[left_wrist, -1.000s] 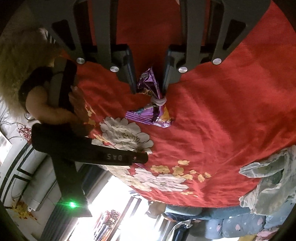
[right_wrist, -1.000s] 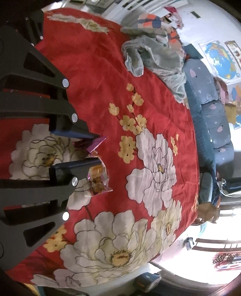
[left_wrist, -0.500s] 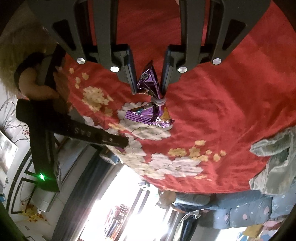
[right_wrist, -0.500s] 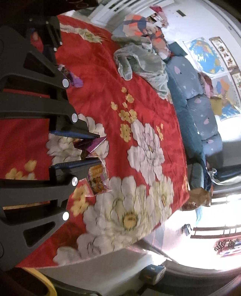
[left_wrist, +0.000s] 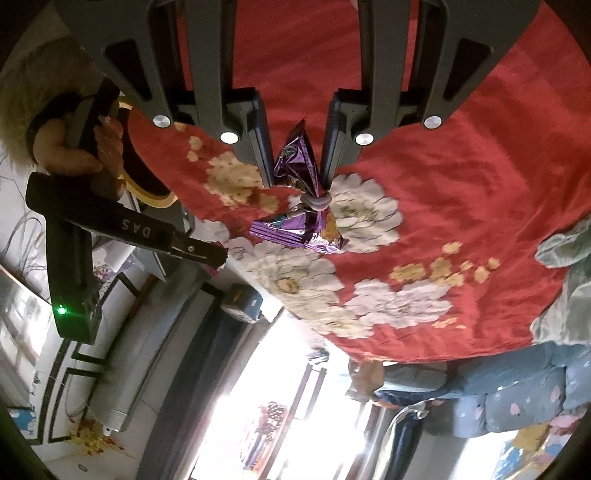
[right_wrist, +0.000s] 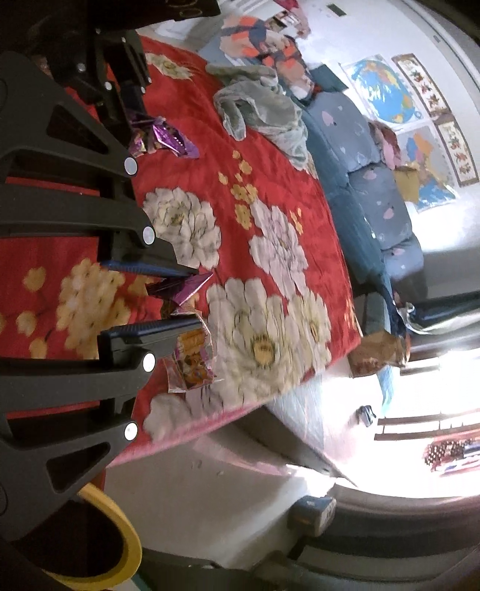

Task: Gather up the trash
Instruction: 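Carry the purple and pink wrappers over the bin with both tools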

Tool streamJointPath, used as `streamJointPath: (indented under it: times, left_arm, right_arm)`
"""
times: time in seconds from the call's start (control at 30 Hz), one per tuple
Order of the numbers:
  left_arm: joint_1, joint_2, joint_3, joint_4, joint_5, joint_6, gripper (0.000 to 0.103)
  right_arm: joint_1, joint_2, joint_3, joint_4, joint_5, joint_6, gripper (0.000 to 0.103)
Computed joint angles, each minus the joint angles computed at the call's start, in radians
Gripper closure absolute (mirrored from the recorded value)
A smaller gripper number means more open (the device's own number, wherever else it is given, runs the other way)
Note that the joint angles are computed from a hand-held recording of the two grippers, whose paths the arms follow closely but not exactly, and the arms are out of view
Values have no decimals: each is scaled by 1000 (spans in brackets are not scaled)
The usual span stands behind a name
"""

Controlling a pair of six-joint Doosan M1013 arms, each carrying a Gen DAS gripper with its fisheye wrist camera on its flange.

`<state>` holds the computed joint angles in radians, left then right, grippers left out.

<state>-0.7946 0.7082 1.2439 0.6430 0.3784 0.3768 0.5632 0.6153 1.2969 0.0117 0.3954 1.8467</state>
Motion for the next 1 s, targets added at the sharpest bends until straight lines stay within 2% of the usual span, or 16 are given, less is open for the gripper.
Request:
streamJointPath:
  times: [0.6, 1.0]
  left_arm:
    - [-26, 69, -149, -177, 10, 288, 79]
    - [-45, 126, -262, -343, 37, 525, 79]
  right_arm:
    - [-38, -110, 167, -286, -82, 349, 87]
    - [-67, -175, 272, -551, -97, 681, 87]
